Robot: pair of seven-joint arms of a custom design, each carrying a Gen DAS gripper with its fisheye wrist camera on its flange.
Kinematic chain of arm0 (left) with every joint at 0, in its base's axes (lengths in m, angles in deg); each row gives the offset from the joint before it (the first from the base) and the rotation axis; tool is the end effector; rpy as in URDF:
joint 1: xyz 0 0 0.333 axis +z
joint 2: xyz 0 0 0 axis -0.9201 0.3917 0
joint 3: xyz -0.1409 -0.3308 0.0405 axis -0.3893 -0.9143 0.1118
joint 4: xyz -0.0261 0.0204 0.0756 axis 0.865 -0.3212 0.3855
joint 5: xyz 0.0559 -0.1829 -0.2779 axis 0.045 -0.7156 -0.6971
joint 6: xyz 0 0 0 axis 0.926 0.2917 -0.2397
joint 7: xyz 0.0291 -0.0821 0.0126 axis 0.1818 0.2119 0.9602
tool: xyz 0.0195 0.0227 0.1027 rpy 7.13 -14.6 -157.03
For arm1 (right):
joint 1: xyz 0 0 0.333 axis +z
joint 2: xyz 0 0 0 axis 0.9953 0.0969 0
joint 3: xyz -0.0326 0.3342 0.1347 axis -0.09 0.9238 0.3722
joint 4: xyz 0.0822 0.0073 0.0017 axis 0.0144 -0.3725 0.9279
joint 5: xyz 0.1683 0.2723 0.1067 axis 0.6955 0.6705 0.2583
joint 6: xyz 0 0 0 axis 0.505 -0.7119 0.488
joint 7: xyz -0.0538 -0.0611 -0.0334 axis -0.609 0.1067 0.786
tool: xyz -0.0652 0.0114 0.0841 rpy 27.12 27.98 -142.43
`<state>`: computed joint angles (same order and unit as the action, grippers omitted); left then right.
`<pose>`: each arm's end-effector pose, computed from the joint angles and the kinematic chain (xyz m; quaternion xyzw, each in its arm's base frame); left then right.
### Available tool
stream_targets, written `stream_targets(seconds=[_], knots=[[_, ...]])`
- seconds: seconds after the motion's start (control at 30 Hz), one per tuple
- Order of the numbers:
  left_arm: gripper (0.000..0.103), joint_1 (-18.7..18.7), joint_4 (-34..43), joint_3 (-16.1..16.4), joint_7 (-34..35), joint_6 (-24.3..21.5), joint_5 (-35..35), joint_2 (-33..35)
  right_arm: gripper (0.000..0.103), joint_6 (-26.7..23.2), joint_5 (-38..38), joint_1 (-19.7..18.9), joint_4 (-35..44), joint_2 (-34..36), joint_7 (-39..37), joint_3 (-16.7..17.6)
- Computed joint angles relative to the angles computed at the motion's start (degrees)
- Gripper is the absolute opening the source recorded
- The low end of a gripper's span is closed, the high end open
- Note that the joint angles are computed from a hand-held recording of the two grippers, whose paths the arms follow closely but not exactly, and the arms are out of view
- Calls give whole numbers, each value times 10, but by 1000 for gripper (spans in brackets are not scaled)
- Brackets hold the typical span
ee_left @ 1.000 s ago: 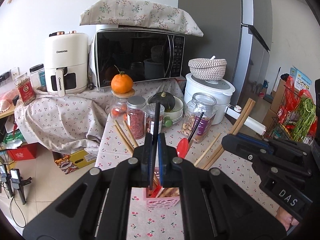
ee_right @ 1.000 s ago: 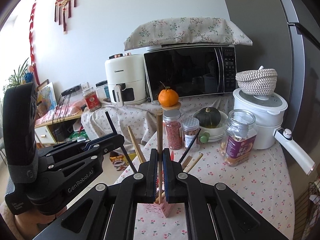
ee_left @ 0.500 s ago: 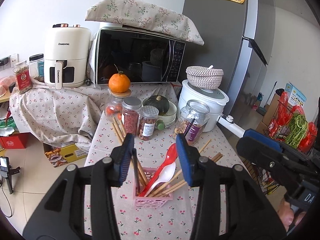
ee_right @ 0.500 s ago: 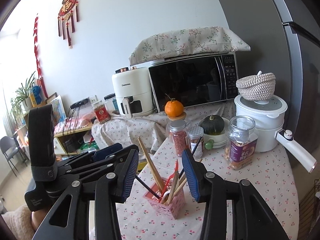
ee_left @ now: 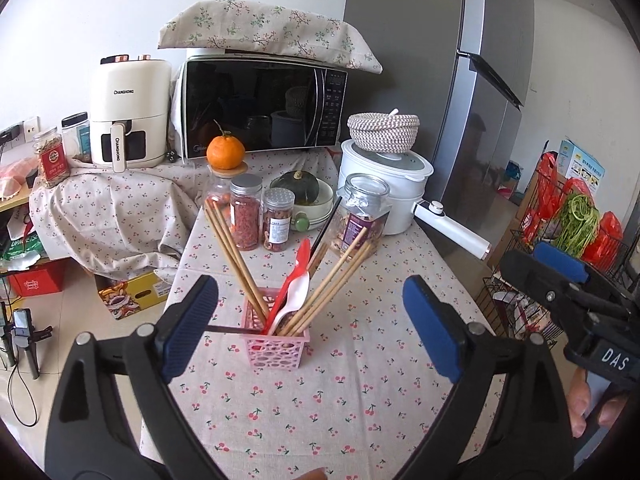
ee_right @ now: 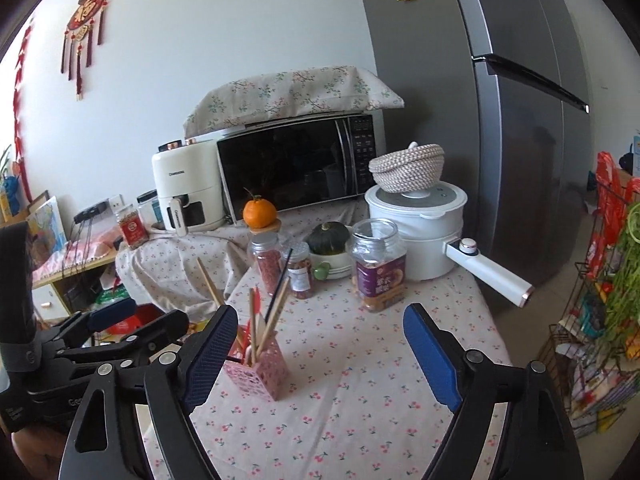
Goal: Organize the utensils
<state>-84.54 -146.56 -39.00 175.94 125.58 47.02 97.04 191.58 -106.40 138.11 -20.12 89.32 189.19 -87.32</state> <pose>0.5466 -0.3268 0.6872 -0.4457 0.7525 -0.4503 0.1798 0.4294 0.4986 0.6865 -0.4857 0.6952 -0.3917 0.3569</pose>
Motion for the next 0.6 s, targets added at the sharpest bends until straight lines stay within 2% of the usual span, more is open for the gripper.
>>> stream_targets(seconds=[0.07, 0.17, 0.23, 0.37, 0.47, 0.6], knots=[[96, -18, -13, 18, -32, -3, 39, -10, 89, -45, 9, 11, -5, -4, 8, 1], [98, -25, -32, 22, -57, -9, 65, -25, 92, -129, 19, 29, 17, 11, -8, 4], [100, -27, -40, 22, -71, -16, 75, -31, 100, -181, 23, 42, 46, 28, -30, 1], [102, -38, -55, 31, -118, -14, 122, -40, 103, -248, 21, 65, 99, 61, -72, -14], [102, -48, -62, 44, -172, -6, 180, -42, 103, -259, 23, 73, 94, 60, -68, -24], [102, -44, -68, 41, -196, 2, 204, -43, 103, -259, 30, 70, 84, 54, -61, -25]])
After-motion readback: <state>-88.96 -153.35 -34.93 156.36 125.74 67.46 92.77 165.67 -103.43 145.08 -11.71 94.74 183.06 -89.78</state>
